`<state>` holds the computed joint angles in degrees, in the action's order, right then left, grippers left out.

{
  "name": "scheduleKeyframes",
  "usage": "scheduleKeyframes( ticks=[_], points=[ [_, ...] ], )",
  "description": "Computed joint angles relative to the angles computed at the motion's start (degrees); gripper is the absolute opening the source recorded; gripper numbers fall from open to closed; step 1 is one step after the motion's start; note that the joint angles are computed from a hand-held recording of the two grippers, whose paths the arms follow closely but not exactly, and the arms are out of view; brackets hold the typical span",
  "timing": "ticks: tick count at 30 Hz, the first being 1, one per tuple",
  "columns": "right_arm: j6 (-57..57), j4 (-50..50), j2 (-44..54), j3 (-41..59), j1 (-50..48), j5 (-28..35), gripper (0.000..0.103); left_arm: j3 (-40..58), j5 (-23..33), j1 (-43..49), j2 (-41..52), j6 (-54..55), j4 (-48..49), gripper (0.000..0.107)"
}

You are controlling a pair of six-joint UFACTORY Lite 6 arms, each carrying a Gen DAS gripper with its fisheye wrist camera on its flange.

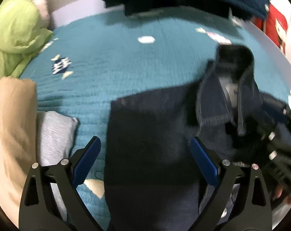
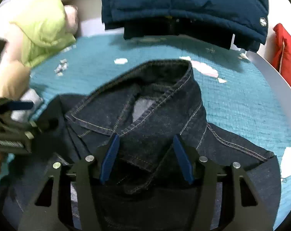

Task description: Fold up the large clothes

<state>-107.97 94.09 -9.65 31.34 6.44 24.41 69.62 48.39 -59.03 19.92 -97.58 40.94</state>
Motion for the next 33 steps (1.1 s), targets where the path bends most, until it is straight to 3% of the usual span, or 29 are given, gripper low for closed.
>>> scheduleKeyframes(
  ticks=[3, 6, 7, 10, 12, 13, 16, 17, 19, 23, 26, 31, 33],
  points=[
    [9.0, -5.9, 8.4, 5.6, -10.7, 14.9, 0.056, -0.8, -2.1, -0.6, -0.2, -2.9, 2.9, 0.094],
    [11.5, -7.7, 15.2, 9.5, -12.6, 16.2, 0.056, 1.1, -4.8, 1.2, 2.0, -5.5, 6.6, 0.094],
    [12.6, -8.7, 16.9, 10.5, -12.3, 15.8, 0.056, 2.8, -7.4, 3.3, 3.9, -3.1, 4.7, 0.094],
    [13.6, -9.8, 19.3, 12.2, -12.4, 16.4, 0.055, 9.3, -8.0, 5.8, 9.3, 2.1, 0.5, 0.092],
    [13.8, -9.8, 19.4, 12.5, -12.8, 16.2, 0.049, 9.3, -12.8, 6.7, 9.3, 2.4, 1.2, 0.061],
    [14.0, -9.7, 19.3, 12.2, -12.6, 15.6, 0.045, 9.3, -16.1, 7.7, 9.2, 4.0, -0.8, 0.037],
    [12.7, -8.0, 16.3, 9.9, -12.6, 14.9, 0.031, 15.9, -15.5, 8.4, 13.5, 10.0, -5.9, 0.021],
    [11.9, -7.8, 16.0, 9.4, -13.1, 15.6, 0.025, 18.0, -15.3, 8.2, 14.6, 11.8, -5.8, 0.004],
    [11.4, -7.9, 16.1, 9.4, -13.1, 16.0, 0.023, 19.7, -18.2, 8.5, 14.8, 15.9, -8.8, 0.003],
    [11.3, -9.7, 17.4, 10.5, -14.3, 18.1, 0.02, 27.0, -15.8, 7.3, 16.7, 19.1, -8.6, 0.003],
    [11.1, -12.6, 18.0, 11.2, -15.2, 20.5, 0.02, 29.6, -18.2, 7.3, 16.3, 23.8, -12.0, 0.003],
    [11.1, -14.0, 20.5, 12.0, -13.4, 19.4, 0.022, 49.9, -13.2, 8.8, 29.4, 38.0, -25.0, 0.003],
    [12.5, -15.3, 22.8, 13.8, -15.5, 22.8, 0.022, 56.5, -10.8, 8.6, 35.4, 37.9, -24.3, 0.003]
  ],
)
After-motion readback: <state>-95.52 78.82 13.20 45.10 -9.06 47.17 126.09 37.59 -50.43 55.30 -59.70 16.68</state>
